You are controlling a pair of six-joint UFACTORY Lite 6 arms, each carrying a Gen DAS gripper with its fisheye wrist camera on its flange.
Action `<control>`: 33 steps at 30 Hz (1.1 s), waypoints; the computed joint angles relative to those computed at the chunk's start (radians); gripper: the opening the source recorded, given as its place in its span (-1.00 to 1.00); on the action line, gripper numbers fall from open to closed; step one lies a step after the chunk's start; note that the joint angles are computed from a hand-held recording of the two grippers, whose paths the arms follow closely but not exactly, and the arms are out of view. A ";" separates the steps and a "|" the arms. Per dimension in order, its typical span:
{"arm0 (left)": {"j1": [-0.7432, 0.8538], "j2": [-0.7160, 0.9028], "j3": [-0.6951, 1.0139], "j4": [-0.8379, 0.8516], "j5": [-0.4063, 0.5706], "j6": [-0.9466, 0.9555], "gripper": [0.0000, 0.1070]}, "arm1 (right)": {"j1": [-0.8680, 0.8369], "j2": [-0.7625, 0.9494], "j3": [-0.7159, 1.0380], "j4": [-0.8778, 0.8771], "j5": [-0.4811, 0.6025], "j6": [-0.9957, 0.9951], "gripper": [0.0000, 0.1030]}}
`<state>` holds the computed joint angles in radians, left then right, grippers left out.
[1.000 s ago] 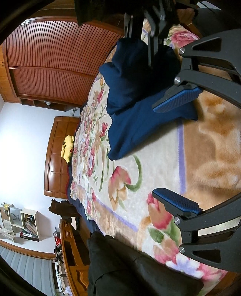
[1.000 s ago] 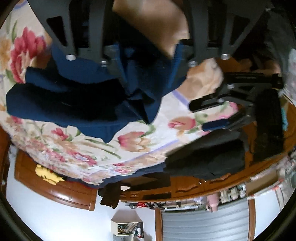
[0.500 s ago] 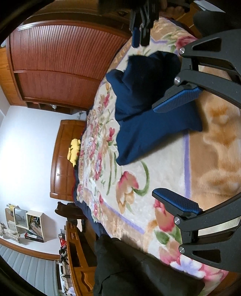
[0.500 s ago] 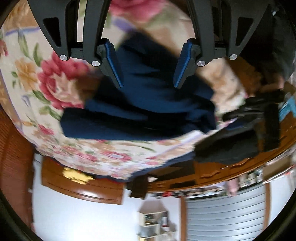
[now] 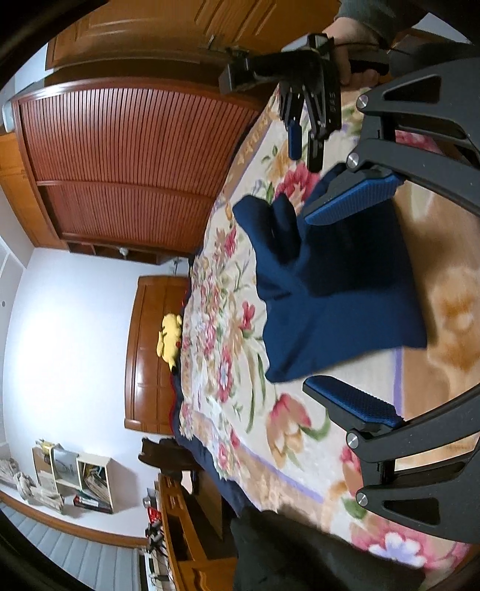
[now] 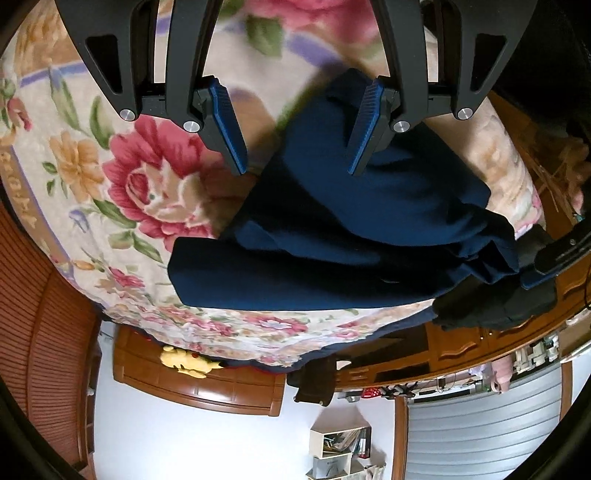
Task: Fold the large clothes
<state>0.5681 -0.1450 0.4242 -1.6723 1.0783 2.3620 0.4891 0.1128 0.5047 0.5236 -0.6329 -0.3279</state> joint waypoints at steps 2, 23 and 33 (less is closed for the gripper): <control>-0.035 -0.014 -0.007 -0.013 -0.014 -0.005 0.58 | 0.026 -0.077 -0.050 0.071 0.011 -0.046 0.12; -0.125 0.187 0.081 -0.068 -0.197 0.080 -0.77 | -0.133 0.250 0.308 -0.232 0.042 0.033 0.12; -0.134 0.274 0.132 -0.085 -0.252 0.123 -0.77 | -0.146 0.615 0.931 -0.372 0.352 0.037 0.11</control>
